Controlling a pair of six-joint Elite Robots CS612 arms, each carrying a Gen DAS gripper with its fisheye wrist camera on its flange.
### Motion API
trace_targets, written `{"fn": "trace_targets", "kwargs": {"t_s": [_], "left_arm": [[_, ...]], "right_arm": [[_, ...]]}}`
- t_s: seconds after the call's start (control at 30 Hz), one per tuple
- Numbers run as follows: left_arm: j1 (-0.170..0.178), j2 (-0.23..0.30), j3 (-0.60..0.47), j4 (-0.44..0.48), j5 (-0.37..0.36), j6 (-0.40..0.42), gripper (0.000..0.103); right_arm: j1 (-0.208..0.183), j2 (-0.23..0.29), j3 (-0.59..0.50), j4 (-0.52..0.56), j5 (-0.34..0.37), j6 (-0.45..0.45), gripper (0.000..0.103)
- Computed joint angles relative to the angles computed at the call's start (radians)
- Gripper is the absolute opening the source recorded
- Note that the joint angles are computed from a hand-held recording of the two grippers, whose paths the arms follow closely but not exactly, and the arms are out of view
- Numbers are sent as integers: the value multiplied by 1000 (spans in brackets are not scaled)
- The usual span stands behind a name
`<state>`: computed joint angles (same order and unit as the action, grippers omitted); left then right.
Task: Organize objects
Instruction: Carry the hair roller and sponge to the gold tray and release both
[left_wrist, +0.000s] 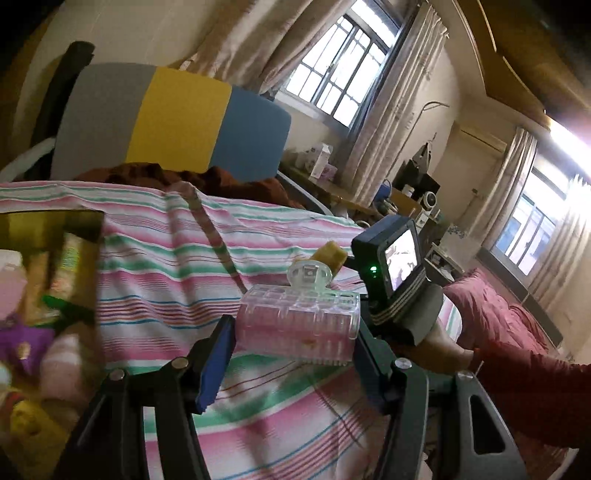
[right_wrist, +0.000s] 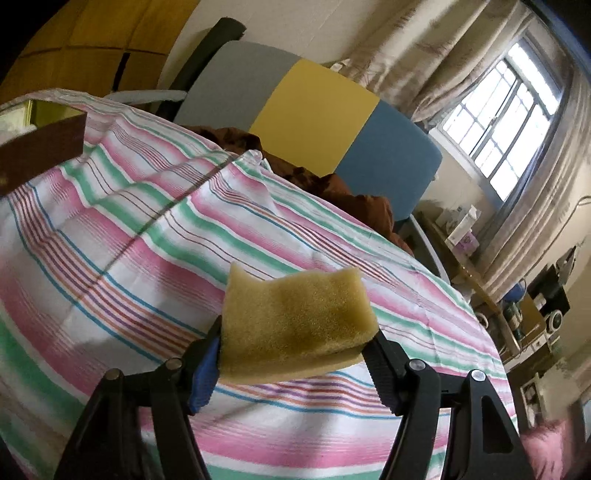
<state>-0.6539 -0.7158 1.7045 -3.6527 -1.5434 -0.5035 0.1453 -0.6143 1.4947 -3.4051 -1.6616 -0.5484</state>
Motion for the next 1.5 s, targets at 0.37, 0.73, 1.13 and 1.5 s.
{"fn": "trace_targets", "kwargs": {"t_s": [0.37, 0.73, 1.13, 1.5], "left_arm": [[9, -76, 135, -83, 133, 26, 62], [80, -106, 185, -67, 226, 14, 61], [137, -85, 134, 117, 204, -12, 81], [93, -124, 230, 10, 378, -136, 83]], "right_arm": [[24, -118, 86, 114, 216, 260, 71], [123, -113, -50, 301, 443, 351, 71], [197, 38, -375, 706, 518, 412, 85], [178, -14, -241, 464, 494, 432, 83]]}}
